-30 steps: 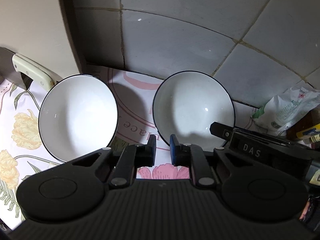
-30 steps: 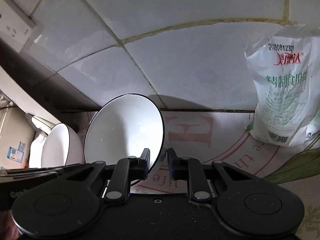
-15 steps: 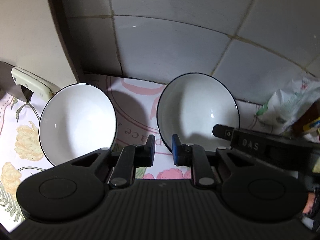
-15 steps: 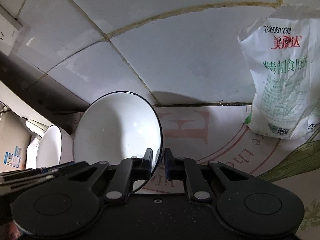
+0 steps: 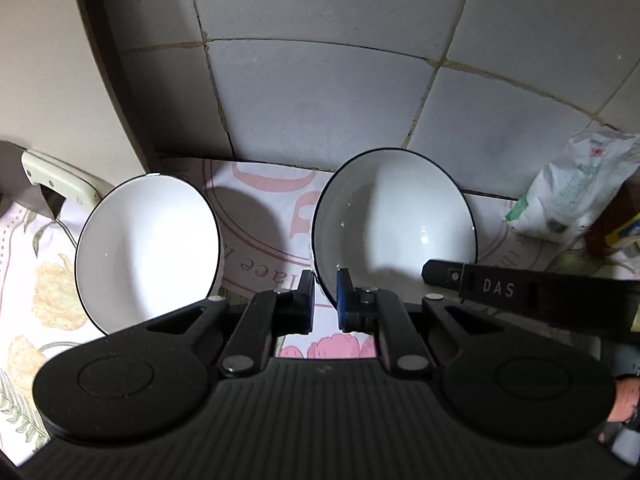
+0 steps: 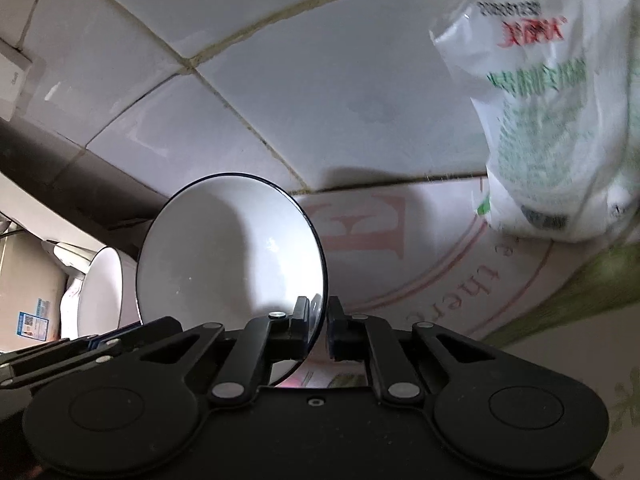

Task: Organize plates and bowls
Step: 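Lift the gripped bowl with both tools and carry it away from the wall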

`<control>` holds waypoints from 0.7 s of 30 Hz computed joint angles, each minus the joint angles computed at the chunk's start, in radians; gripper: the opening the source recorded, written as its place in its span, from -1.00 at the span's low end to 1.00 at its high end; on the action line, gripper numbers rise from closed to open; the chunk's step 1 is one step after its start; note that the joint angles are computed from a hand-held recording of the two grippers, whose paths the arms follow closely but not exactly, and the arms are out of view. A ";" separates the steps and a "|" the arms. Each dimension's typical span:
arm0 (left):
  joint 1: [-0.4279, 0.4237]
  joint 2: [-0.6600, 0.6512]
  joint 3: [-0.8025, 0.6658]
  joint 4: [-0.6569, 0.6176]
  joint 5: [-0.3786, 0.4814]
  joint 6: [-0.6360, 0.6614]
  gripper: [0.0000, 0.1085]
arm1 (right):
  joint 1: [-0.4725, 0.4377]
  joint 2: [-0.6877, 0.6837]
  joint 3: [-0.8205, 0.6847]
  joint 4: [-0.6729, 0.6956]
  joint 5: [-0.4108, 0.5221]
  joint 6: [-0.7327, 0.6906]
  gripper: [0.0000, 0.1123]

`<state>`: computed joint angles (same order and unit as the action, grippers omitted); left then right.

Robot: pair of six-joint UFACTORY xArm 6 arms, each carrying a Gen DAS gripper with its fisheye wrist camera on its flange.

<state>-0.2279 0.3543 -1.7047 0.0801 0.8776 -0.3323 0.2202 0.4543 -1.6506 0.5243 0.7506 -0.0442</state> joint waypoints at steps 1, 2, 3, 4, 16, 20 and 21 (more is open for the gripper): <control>0.003 -0.008 0.005 -0.017 0.004 0.010 -0.83 | -0.001 -0.011 0.009 -0.001 0.007 0.010 -0.77; 0.005 -0.017 0.010 -0.033 0.011 0.021 -0.83 | -0.002 -0.027 0.024 -0.003 0.012 0.018 -0.77; 0.006 -0.028 0.017 -0.042 0.015 0.031 -0.84 | -0.001 -0.043 0.037 -0.011 0.016 0.032 -0.76; 0.004 -0.042 0.027 -0.041 0.018 0.040 -0.84 | 0.001 -0.063 0.054 -0.019 0.019 0.042 -0.75; -0.026 -0.282 0.180 -0.045 0.121 0.102 -0.84 | 0.043 -0.357 0.264 -0.164 0.060 0.187 -0.72; -0.040 -0.377 0.223 -0.055 0.164 0.153 -0.83 | 0.061 -0.489 0.361 -0.196 0.066 0.243 -0.70; -0.045 -0.403 0.236 -0.054 0.173 0.160 -0.83 | 0.067 -0.523 0.384 -0.210 0.068 0.253 -0.70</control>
